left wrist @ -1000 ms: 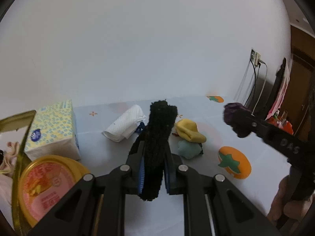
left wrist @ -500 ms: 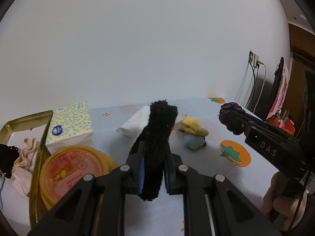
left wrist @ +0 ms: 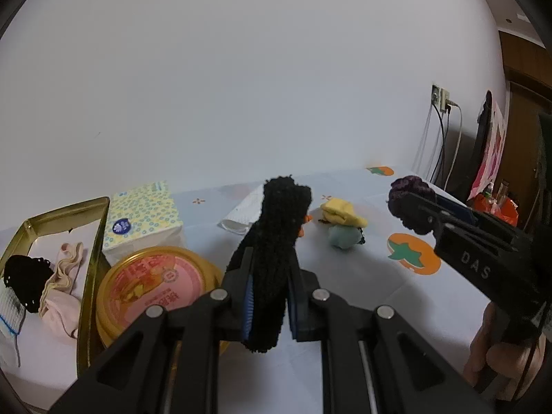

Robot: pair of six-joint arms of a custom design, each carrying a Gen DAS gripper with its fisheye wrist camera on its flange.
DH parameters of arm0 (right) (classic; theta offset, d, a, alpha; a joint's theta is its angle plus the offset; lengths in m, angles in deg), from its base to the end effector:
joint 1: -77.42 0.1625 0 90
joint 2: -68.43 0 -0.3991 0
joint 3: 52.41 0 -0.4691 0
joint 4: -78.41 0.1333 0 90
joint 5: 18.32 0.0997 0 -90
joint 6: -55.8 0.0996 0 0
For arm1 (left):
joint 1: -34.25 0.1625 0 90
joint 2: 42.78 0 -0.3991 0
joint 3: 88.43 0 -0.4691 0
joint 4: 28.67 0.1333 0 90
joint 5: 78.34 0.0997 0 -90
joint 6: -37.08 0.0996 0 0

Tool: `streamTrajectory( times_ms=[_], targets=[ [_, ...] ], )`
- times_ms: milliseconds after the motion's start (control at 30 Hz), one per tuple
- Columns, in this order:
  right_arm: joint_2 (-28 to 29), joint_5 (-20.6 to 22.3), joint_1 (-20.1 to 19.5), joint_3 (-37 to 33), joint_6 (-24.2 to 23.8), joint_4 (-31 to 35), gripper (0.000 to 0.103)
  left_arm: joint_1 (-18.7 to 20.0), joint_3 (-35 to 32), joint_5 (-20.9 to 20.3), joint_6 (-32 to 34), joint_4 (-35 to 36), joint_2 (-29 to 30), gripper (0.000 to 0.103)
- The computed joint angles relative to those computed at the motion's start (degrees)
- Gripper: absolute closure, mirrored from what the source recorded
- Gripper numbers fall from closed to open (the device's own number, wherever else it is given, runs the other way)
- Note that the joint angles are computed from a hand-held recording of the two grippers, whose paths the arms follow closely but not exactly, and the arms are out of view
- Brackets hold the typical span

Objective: Organize soft objects
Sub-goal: 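Carry the black mitten and purple scrunchie over the gold tray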

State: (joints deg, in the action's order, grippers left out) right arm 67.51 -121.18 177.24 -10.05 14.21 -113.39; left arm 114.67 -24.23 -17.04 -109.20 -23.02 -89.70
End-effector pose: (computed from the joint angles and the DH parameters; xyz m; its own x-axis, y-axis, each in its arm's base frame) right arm 0.2603 -0.8525 -0.1029 -0.6872 -0.3053 0.6593 -0.7226 0.3806 -0.5770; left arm 0.0518 -0.7817 0.1888 -0.7446 -0.0281 -0.6669 0.5749 0.4806 -0.6622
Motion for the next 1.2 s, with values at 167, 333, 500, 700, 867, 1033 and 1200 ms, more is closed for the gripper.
streamTrajectory(
  times_ms=[167, 333, 500, 700, 867, 1033, 1200],
  targets=[
    [-1.20, 0.44, 0.32, 2.90, -0.08, -1.14, 0.064, 0.00, 1.07, 0.57, 0.28, -0.56, -0.88, 0.089],
    [-2.40, 0.90, 0.50, 5.29, 2.16, -0.43, 0.064, -0.03, 2.45, 1.27, 0.21, -1.53, -2.12, 0.089],
    [-2.77, 1.34, 0.98, 6.67, 4.68, -0.08, 0.064, 0.02, 3.76, 1.68, 0.56, -2.50, -3.42, 0.089],
    [-1.90, 2.54, 2.07, 6.47, 5.93, 0.82, 0.064, 0.13, 5.82, 1.30, 1.77, -5.18, -5.57, 0.089],
    [0.36, 3.92, 3.25, 3.28, 6.49, 3.68, 0.064, 0.78, 6.81, 0.57, 1.60, -6.77, -7.61, 0.089],
    [3.29, 5.73, 4.55, -0.97, 6.78, 6.63, 0.064, 1.72, 6.62, -1.03, -0.11, -6.87, -9.42, 0.089],
    [7.68, 7.30, 6.14, -7.49, 7.12, 10.88, 0.064, 2.28, 6.38, -4.62, -0.50, -8.12, -11.03, 0.089]
  ],
)
